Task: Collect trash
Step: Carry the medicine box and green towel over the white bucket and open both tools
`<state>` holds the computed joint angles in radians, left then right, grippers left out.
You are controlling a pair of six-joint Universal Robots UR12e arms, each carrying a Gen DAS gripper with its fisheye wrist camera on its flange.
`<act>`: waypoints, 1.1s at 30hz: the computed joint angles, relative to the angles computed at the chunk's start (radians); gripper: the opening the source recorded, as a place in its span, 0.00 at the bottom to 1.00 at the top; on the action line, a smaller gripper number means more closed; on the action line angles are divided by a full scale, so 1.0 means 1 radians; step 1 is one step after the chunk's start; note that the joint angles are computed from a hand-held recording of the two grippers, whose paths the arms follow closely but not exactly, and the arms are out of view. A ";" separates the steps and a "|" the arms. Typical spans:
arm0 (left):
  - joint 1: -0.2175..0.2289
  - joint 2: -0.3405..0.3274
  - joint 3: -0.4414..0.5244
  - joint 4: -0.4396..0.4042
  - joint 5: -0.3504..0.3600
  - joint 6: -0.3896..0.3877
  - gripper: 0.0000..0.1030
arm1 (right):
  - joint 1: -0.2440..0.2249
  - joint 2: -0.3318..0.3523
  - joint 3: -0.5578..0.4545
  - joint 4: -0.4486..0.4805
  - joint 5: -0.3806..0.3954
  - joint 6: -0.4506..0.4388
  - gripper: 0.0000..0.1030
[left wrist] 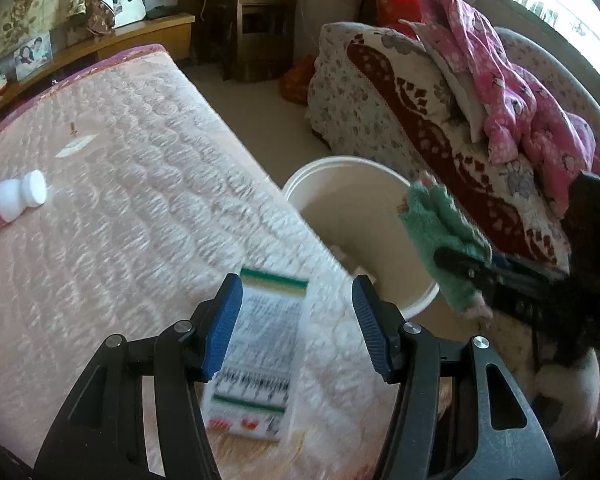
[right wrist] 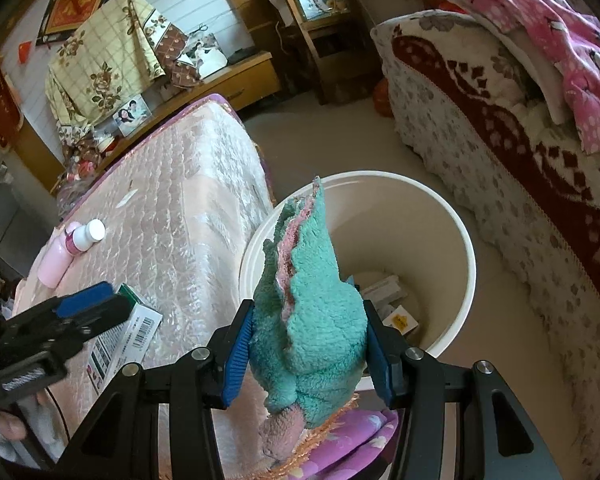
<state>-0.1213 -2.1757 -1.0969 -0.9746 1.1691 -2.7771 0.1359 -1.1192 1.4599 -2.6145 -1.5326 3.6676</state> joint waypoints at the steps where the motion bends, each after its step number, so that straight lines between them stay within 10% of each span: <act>1: 0.004 0.007 -0.007 -0.013 0.005 0.019 0.54 | 0.000 0.001 -0.001 0.000 0.001 0.002 0.48; 15: 0.005 0.019 -0.058 -0.001 0.042 0.045 0.51 | 0.006 -0.001 -0.003 0.004 0.000 -0.013 0.48; 28: -0.041 -0.068 0.083 -0.018 -0.010 -0.022 0.50 | -0.008 0.011 -0.010 0.004 -0.011 0.017 0.48; 33: -0.038 -0.098 0.128 -0.058 -0.097 -0.044 0.51 | -0.009 0.021 -0.019 0.000 -0.046 0.049 0.71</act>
